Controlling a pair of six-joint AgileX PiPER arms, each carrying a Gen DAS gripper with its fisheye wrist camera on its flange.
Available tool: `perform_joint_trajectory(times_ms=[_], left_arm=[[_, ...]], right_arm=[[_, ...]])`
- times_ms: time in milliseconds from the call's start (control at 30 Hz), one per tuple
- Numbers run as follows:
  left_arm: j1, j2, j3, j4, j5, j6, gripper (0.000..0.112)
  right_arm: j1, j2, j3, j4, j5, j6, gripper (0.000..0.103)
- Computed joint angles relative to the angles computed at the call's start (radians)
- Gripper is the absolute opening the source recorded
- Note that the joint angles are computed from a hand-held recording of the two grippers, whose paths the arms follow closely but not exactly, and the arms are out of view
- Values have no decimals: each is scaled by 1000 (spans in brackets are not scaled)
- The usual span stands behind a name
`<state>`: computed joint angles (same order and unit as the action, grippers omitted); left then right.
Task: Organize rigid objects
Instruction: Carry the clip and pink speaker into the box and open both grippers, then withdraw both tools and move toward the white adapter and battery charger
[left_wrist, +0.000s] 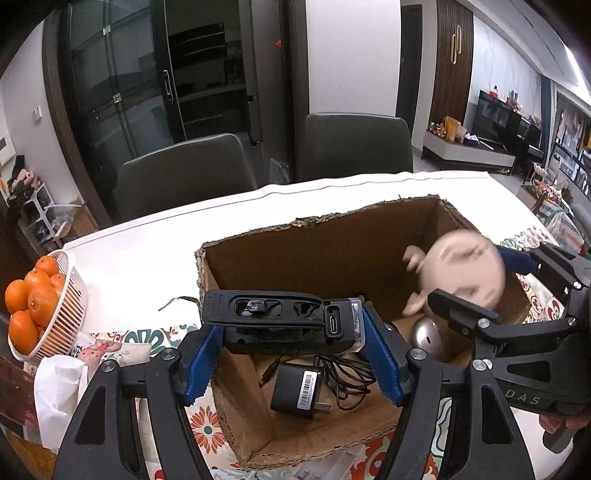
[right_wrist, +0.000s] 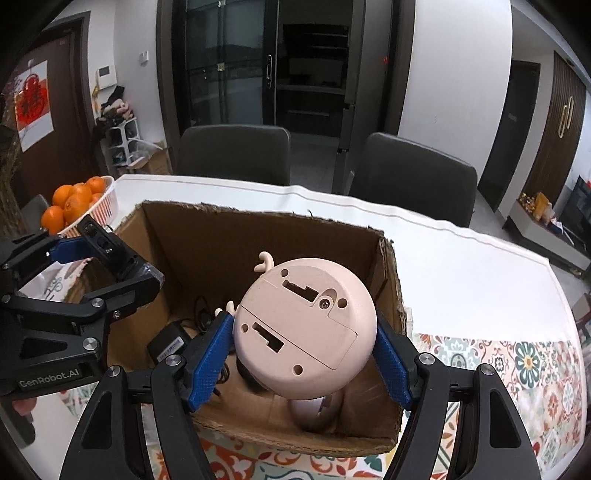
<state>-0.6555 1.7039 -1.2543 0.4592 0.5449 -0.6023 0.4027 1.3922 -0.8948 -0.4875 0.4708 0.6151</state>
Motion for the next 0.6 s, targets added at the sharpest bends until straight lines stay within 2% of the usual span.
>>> perform_joint_trajectory(times_ms=[167, 233, 600], left_arm=[[-12, -6, 8, 36, 5, -51, 73], [-24, -20, 21, 71, 4, -85, 79], [-88, -151, 147, 274, 35, -315, 79]], right_arm=[[16, -18, 12, -86, 10, 89, 77], [31, -32, 24, -137, 17, 147, 77], [99, -135, 96, -261, 38, 327, 77]])
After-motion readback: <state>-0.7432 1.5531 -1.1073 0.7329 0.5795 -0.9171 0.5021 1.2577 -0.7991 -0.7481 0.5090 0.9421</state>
